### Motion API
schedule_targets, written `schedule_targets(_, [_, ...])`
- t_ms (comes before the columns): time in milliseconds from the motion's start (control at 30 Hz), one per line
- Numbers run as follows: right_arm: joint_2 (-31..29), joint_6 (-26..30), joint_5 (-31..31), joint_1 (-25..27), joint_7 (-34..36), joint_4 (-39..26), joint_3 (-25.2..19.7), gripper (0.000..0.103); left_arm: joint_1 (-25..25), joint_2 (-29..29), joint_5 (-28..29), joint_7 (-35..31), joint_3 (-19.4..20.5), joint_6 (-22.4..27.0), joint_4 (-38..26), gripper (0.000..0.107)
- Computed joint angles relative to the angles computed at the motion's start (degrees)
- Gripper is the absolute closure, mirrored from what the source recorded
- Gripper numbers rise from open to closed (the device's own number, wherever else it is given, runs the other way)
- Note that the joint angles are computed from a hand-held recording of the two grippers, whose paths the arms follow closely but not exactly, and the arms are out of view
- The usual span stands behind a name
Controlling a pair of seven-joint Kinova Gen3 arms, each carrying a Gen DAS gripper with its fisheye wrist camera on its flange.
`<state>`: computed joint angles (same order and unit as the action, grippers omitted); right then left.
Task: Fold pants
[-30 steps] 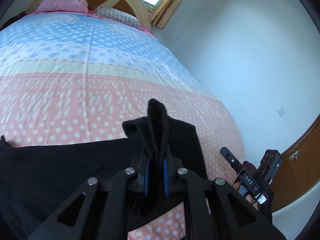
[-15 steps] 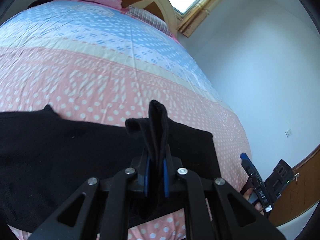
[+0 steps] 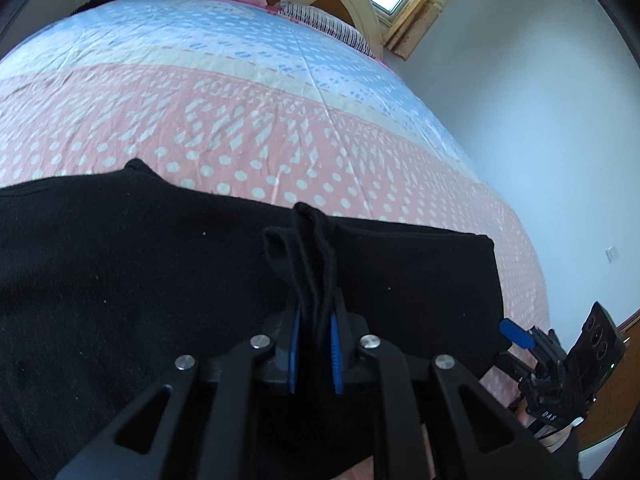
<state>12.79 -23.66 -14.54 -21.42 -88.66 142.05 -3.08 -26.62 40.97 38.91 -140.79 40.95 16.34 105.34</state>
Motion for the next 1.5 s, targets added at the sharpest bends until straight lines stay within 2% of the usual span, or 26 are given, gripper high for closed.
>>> schedule_targets(67, [-0.8, 0.7, 2.4, 1.7, -2.2, 0.0, -0.8, 0.048, -0.1, -0.5, -0.5, -0.9, 0.6, -2.0, 0.9, 0.088])
schedule_targets(133, [-2.0, -1.1, 5.9, 3.7, -6.5, 1.2, -2.3, 0.047, -0.5, -1.6, -1.6, -0.9, 1.3, -4.1, 2.4, 0.083])
schedule_targets(200, [-3.0, -3.6, 9.5, 3.8, -10.9, 2.3, -1.9, 0.046, -0.8, -3.1, -3.2, -0.4, 2.4, -7.5, 4.3, 0.069])
schedule_targets(300, [-2.6, -4.8, 16.4, 8.7, -17.1, 1.7, -7.0, 0.042, -2.8, -4.5, -6.4, -0.7, 5.7, -12.6, 8.0, 0.047])
schedule_targets(367, [-1.3, -2.0, 18.4, 8.1, -18.7, -0.5, -7.5, 0.042, -2.4, -5.0, -8.1, -0.7, 5.2, -12.5, 8.5, 0.045])
schedule_targets(400, [-0.4, 0.3, 18.0, 6.2, -18.1, -2.0, -6.3, 0.042, -0.9, -5.6, -9.4, -0.1, 3.4, -11.9, 8.5, 0.045])
schedule_targets(467, [2.2, 5.0, 14.4, 0.9, -14.2, -5.0, -2.2, 0.042, 3.3, -6.4, -12.6, 2.2, -0.9, -13.5, 9.0, 0.045])
schedule_targets(533, [1.6, 7.1, 11.2, -2.5, -11.0, -6.0, 0.0, 0.042, 4.8, -6.9, -14.1, 2.6, -1.8, -16.1, 10.0, 0.045])
schedule_targets(567, [1.3, 8.0, 10.8, -2.6, -10.9, -6.6, -0.2, 0.042, 5.1, -7.2, -14.8, 3.2, -2.2, -15.9, 10.0, 0.044])
schedule_targets(633, [0.7, 6.9, 12.9, 0.4, -13.1, -6.9, -3.7, 0.042, 4.5, -7.5, -16.2, 4.6, -2.0, -14.4, 9.5, 0.044])
schedule_targets(700, [1.1, 6.2, 16.6, 4.6, -15.2, -8.3, -8.2, 0.041, 1.9, -7.0, -17.5, 5.8, 0.0, -13.8, 9.5, 0.044])
schedule_targets(800, [4.0, 8.7, 21.6, 6.1, -18.5, -13.9, -11.0, 0.041, -0.8, -6.9, -18.6, 8.6, 1.3, -14.8, 9.9, 0.043])
schedule_targets(867, [6.3, 9.7, 22.8, 6.0, -17.6, -17.1, -12.4, 0.041, -3.1, -7.4, -19.3, 10.5, 2.7, -15.5, 10.6, 0.042])
schedule_targets(967, [10.5, 11.4, 29.0, 10.1, -20.5, -21.3, -19.6, 0.041, -5.9, -9.0, -21.2, 12.8, 2.9, -16.2, 11.1, 0.041])
schedule_targets(1000, [11.9, 12.9, 30.4, 10.3, -20.9, -22.6, -20.9, 0.041, -6.7, -9.6, -21.9, 13.4, 2.8, -16.5, 11.3, 0.038])
schedule_targets(1033, [13.4, 15.2, 30.9, 9.5, -20.6, -24.2, -21.1, 0.041, -7.9, -10.1, -22.7, 14.0, 2.6, -16.6, 11.3, 0.036])
schedule_targets(1100, [15.4, 18.7, 29.2, 5.5, -18.8, -26.2, -18.6, 0.041, -9.5, -11.3, -24.3, 15.1, 1.1, -17.1, 11.3, 0.032])
schedule_targets(1167, [14.9, 18.4, 27.2, 4.1, -15.4, -25.4, -17.5, 0.041, -8.7, -12.8, -25.5, 16.4, -3.4, -17.8, 10.9, 0.031])
schedule_targets(1267, [15.9, 18.9, 28.0, 8.9, -16.3, -25.6, -22.9, 0.041, -8.1, -13.5, -26.9, 18.8, -9.9, -18.6, 10.2, 0.031])
schedule_targets(1333, [15.1, 16.5, 26.5, 10.4, -14.8, -24.4, -24.0, 0.041, -7.8, -13.0, -27.3, 20.8, -13.4, -18.4, 9.1, 0.031])
schedule_targets(1400, [14.7, 13.2, 25.8, 10.5, -15.1, -23.6, -23.8, 0.041, -8.9, -12.2, -27.7, 22.4, -14.8, -18.9, 9.0, 0.031])
schedule_targets(1500, [14.7, 13.3, 24.6, 7.5, -16.3, -24.8, -20.9, 0.041, -14.2, -9.8, -29.9, 25.8, -11.7, -19.0, 9.0, 0.031])
